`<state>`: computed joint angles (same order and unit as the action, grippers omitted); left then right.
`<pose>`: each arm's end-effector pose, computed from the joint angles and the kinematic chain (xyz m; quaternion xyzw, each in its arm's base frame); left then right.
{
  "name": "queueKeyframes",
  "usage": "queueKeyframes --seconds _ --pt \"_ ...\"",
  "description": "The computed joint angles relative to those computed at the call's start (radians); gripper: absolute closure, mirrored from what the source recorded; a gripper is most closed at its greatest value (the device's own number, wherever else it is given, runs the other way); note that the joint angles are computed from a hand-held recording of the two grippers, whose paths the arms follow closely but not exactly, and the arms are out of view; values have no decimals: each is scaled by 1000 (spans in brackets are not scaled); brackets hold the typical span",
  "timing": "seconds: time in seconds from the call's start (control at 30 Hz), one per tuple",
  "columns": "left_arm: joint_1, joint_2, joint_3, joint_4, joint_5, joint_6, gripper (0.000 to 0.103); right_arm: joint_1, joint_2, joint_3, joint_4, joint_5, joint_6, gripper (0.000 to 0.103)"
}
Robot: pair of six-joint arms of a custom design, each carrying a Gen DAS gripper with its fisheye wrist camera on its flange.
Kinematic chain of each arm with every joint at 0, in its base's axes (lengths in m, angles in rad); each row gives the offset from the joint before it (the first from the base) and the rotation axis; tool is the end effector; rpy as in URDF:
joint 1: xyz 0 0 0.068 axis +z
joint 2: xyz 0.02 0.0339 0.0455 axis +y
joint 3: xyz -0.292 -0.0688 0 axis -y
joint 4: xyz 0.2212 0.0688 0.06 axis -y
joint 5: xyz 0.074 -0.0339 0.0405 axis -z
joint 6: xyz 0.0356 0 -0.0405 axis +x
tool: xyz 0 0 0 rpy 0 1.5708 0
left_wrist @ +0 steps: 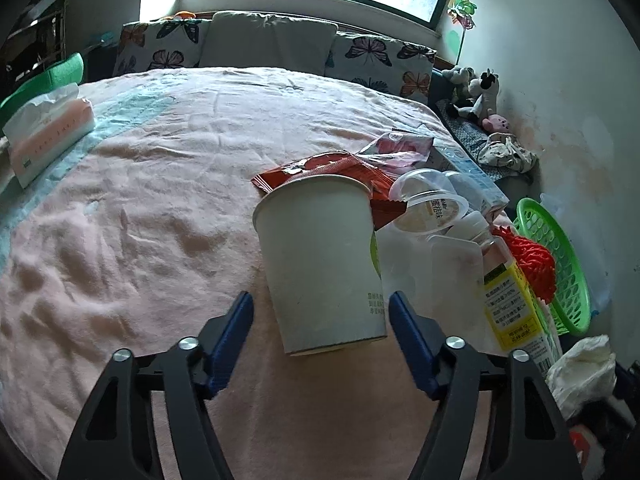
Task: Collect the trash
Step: 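Carry tissue and paper cup to the green basket and release both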
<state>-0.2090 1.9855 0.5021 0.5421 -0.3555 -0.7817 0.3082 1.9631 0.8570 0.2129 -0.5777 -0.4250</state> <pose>0.2764 -0.0460 0.0788 -0.3169 0.8823 0.0031 0.3480 0.3271 0.1245 0.1316 -0.4124 0.8101 0.2496 0.3337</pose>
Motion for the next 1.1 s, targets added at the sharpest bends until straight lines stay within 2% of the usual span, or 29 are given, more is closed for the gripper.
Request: queueKeyframes --seconds 0.13,0.37,0.6,0.73,0.9,1.1 --pt "7 13 3 17 10 15 45 -34 26 32 -2 10 9 57" --pt "-5 -33 -24 11 -6 18 46 -94 60 73 6 26 22 57" --pt "-54 -161 -38 -95 -61 61 47 -146 100 143 -2 37 58 57" --pt "-61 -251 -31 -173 -53 80 47 -181 135 204 -10 49 65 57" --pt "-89 -329 46 -283 -30 141 47 -229 227 358 -78 71 94 57" --pt "-113 -232 261 -368 51 237 47 -270 355 555 -181 86 103 57"
